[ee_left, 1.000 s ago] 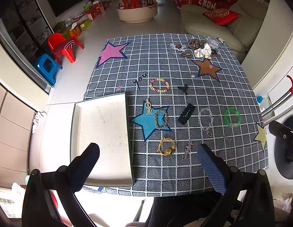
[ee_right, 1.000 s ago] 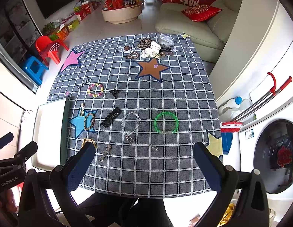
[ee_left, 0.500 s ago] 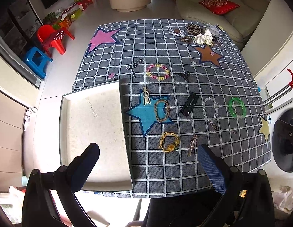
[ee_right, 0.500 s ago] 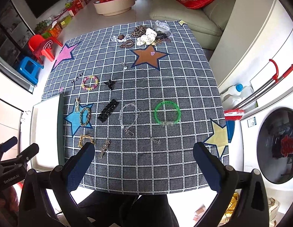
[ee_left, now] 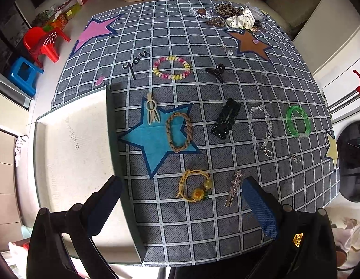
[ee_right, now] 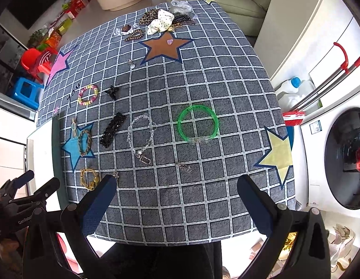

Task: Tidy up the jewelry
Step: 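Grasp the braided brown bracelet with the left tool while the right tool grasps the green bangle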

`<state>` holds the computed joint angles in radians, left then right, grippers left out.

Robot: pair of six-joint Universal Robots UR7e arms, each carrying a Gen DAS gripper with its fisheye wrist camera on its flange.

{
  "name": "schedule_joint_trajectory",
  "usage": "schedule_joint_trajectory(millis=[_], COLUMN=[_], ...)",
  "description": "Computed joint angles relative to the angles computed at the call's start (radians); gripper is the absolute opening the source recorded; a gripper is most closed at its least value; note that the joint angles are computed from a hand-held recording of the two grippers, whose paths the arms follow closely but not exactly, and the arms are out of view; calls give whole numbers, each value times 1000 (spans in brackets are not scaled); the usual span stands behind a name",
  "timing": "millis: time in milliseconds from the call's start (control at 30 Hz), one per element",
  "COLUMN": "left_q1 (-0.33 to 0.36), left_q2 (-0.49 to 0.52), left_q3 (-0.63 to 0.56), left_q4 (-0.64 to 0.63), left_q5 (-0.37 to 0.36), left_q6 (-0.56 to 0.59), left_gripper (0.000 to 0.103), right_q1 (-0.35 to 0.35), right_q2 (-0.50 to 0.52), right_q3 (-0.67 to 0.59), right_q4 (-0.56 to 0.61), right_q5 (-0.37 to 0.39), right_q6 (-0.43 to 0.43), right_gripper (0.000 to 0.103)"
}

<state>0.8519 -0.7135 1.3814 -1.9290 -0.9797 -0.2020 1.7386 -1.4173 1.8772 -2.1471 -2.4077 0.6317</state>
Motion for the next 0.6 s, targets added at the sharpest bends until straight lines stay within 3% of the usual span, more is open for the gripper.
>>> schedule_joint_trajectory(millis=[133, 367, 433, 600], left_q1=[14, 45, 56, 79], left_q2=[62, 146, 166, 208], left_q3=[-50, -121, -143, -182], left_q4=[19, 27, 35, 63], left_q5=[12, 49, 49, 59], left_q6=[-28, -79, -95, -112], left_gripper=[95, 95, 95, 95], right_q1=[-61, -147, -164, -205], right_q2=[23, 90, 112, 163], right_q3=[-1, -53, -72, -116], right_q4=[-70, -100, -97, -79], right_q5=[32, 89, 93, 108], right_q6=[-112, -262, -299, -353], right_gripper=[103, 101, 92, 90])
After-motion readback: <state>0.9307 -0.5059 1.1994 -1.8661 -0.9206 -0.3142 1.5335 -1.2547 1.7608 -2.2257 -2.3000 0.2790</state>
